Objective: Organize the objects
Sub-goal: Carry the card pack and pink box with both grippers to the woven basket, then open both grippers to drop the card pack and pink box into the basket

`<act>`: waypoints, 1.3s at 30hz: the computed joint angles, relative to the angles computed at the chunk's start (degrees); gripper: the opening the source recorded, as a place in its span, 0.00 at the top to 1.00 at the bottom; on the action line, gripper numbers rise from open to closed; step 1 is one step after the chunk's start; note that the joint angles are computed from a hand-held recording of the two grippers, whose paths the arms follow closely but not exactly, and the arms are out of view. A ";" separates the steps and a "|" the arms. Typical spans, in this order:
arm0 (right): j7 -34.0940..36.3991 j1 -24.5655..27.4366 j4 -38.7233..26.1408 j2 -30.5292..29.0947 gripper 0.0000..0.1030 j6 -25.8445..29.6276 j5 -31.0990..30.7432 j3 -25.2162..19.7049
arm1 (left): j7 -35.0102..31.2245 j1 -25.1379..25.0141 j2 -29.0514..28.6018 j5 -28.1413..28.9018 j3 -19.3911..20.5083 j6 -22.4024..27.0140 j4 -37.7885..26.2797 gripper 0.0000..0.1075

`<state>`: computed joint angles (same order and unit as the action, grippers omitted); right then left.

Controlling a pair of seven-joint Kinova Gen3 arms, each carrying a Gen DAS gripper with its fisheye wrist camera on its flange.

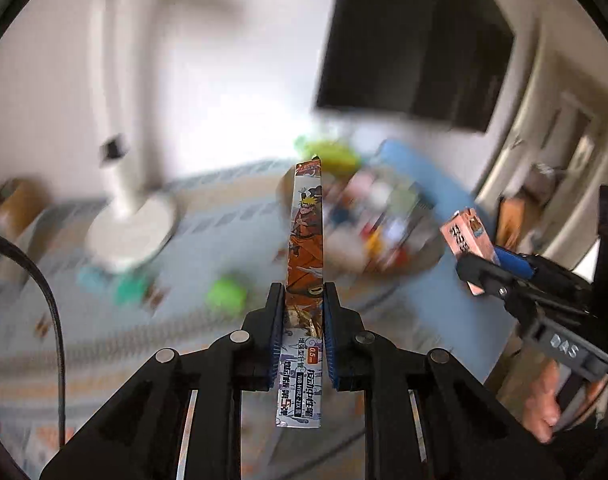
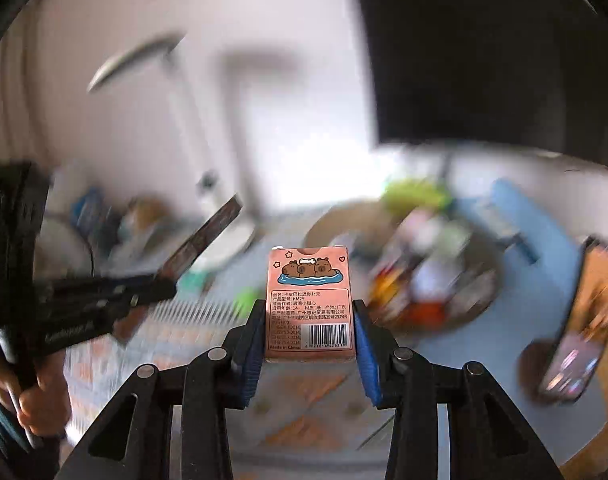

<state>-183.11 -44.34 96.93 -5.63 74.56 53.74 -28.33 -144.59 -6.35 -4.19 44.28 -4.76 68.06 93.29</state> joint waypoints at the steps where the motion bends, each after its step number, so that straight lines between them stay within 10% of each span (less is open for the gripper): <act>1: 0.27 0.66 -0.54 -0.73 0.62 0.95 0.41 0.77 | 0.84 1.13 1.03 0.38 0.62 -0.63 -1.59 0.86; 12: 4.76 13.00 -1.09 -1.68 0.61 -5.22 -4.94 7.51 | 5.37 6.63 12.57 3.42 10.19 -9.39 -7.15 0.85; 15: 3.02 14.25 0.04 -0.79 0.54 -5.23 -5.19 7.58 | 5.95 5.72 16.25 3.37 11.77 -6.99 -8.99 0.65; 19: 1.62 14.91 1.77 -1.86 0.48 -6.37 -6.17 7.80 | 6.26 3.37 18.07 5.27 12.15 -4.31 -8.96 0.65; 31: 2.49 7.27 -6.03 1.11 0.48 -0.91 -0.38 1.21 | -3.96 -11.32 7.27 15.18 0.89 6.04 -6.07 0.64; 34: 4.65 3.48 -9.62 3.56 0.46 -2.14 1.48 1.23 | -4.48 -15.85 4.92 15.90 -3.90 7.37 -6.92 0.43; 36: 5.10 1.27 -10.83 5.07 0.37 -3.52 2.61 1.75 | -5.46 -17.69 3.69 16.18 -5.86 5.10 -5.52 0.05; 39: 4.34 -1.72 -10.48 7.59 0.30 -6.85 3.35 2.95 | -8.24 -19.46 3.67 15.08 -7.87 1.27 -3.00 0.05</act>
<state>-178.77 -46.06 86.46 1.96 67.71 57.08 -25.38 -152.83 -25.81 -0.52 59.35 -12.64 69.33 90.28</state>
